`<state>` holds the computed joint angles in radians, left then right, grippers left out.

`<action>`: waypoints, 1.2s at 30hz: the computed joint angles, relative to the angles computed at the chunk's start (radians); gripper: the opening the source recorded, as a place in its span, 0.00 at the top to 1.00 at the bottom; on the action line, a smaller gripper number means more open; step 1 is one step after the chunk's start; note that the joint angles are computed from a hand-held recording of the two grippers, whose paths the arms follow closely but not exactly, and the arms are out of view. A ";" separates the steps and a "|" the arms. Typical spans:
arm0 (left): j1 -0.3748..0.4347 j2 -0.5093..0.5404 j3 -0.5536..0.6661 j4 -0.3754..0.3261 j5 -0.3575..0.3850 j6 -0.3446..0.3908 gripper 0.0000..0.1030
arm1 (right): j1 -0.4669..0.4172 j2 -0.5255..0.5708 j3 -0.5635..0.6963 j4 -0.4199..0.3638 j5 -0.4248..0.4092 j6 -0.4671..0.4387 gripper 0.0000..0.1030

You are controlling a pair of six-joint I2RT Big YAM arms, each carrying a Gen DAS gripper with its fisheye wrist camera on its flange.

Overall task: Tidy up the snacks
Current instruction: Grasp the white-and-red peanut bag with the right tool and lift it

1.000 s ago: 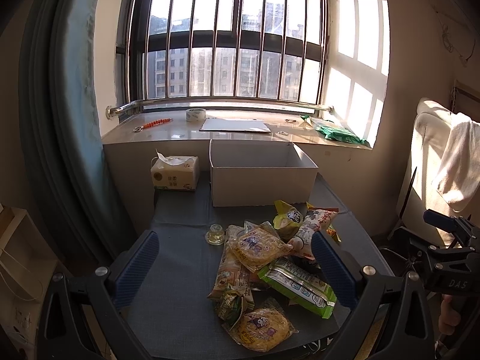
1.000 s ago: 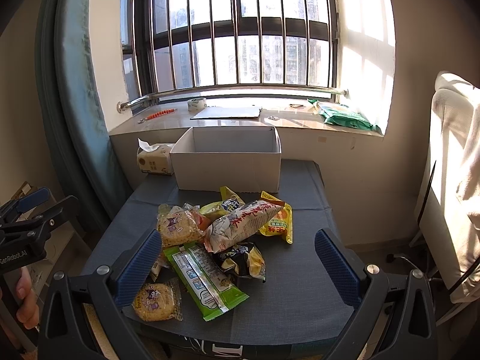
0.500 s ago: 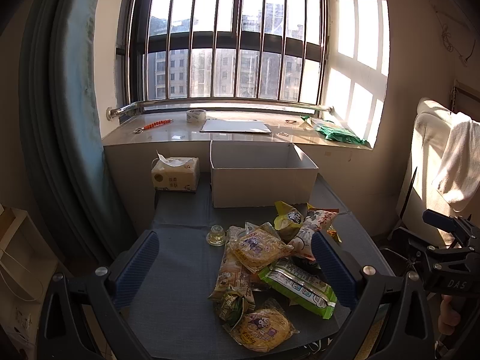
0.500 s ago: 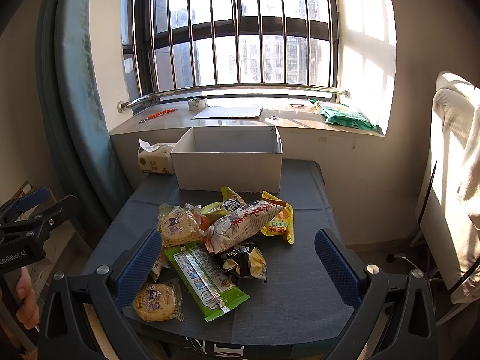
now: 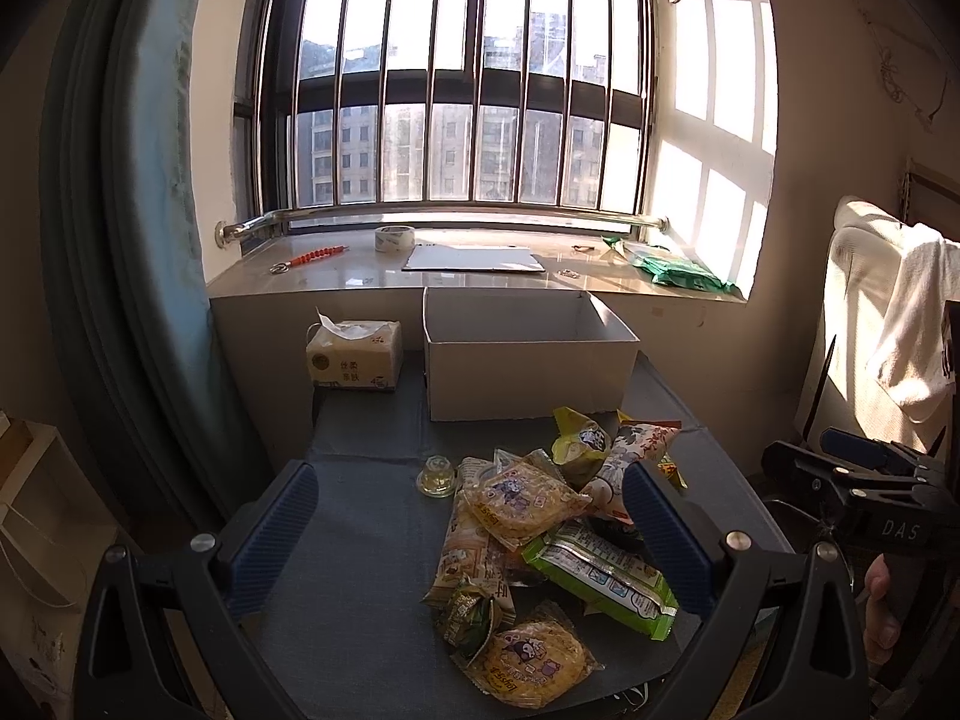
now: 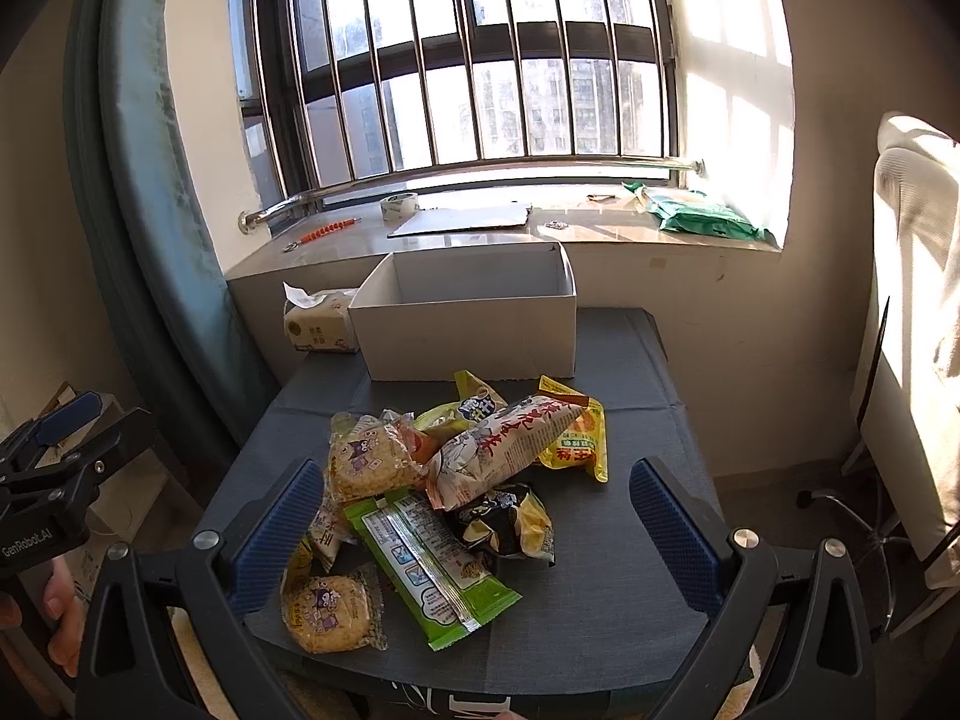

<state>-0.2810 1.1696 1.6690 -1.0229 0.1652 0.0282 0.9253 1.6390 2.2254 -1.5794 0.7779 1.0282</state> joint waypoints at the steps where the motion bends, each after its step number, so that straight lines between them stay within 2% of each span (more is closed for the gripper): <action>1: 0.001 -0.002 -0.004 0.006 0.000 -0.001 0.00 | -0.027 -0.023 -0.049 0.055 -0.053 0.003 0.00; 3: 0.000 -0.007 -0.015 0.020 -0.003 0.003 0.00 | -0.091 -0.054 -0.132 0.147 -0.175 0.005 0.00; 7: -0.003 -0.024 -0.048 0.065 -0.022 0.010 0.00 | -0.218 -0.060 -0.226 0.239 -0.377 0.049 0.00; 9: -0.004 -0.037 -0.072 0.097 -0.021 0.034 0.00 | -0.279 -0.072 -0.292 0.319 -0.497 0.075 0.00; 12: 0.002 -0.054 -0.104 0.137 -0.003 0.033 0.00 | -0.339 -0.060 -0.338 0.374 -0.593 0.103 0.00; 14: 0.011 -0.051 -0.109 0.133 0.029 0.026 0.00 | -0.366 -0.051 -0.363 0.412 -0.645 0.125 0.00; 16: 0.020 -0.037 -0.103 0.109 0.049 0.014 0.00 | -0.397 -0.054 -0.414 0.491 -0.754 0.164 0.00; 17: 0.026 -0.031 -0.101 0.098 0.065 0.010 0.00 | -0.408 -0.057 -0.441 0.531 -0.802 0.200 0.02; 18: 0.030 -0.027 -0.100 0.089 0.076 0.008 0.00 | -0.416 -0.060 -0.465 0.565 -0.831 0.228 0.08; 19: 0.030 -0.023 -0.099 0.080 0.081 0.011 0.00 | -0.418 -0.056 -0.470 0.567 -0.825 0.243 0.12; 20: 0.030 -0.020 -0.096 0.070 0.086 0.025 0.00 | -0.419 -0.054 -0.474 0.570 -0.820 0.252 0.21; 22: 0.027 -0.020 -0.096 0.065 0.082 0.046 0.00 | -0.424 -0.069 -0.516 0.646 -0.866 0.268 0.42; 27: 0.037 -0.012 -0.095 0.057 0.118 0.041 0.00 | -0.406 -0.102 -0.552 0.690 -0.823 0.247 0.61; 29: 0.037 -0.004 -0.093 0.049 0.130 0.052 0.00 | -0.402 -0.129 -0.579 0.730 -0.809 0.252 0.61; 32: 0.027 0.008 -0.097 0.055 0.131 0.074 0.00 | -0.389 -0.172 -0.592 0.756 -0.744 0.216 0.62; 36: 0.010 0.098 -0.031 -0.031 0.174 0.065 0.00 | -0.354 -0.227 -0.583 0.797 -0.649 0.135 0.62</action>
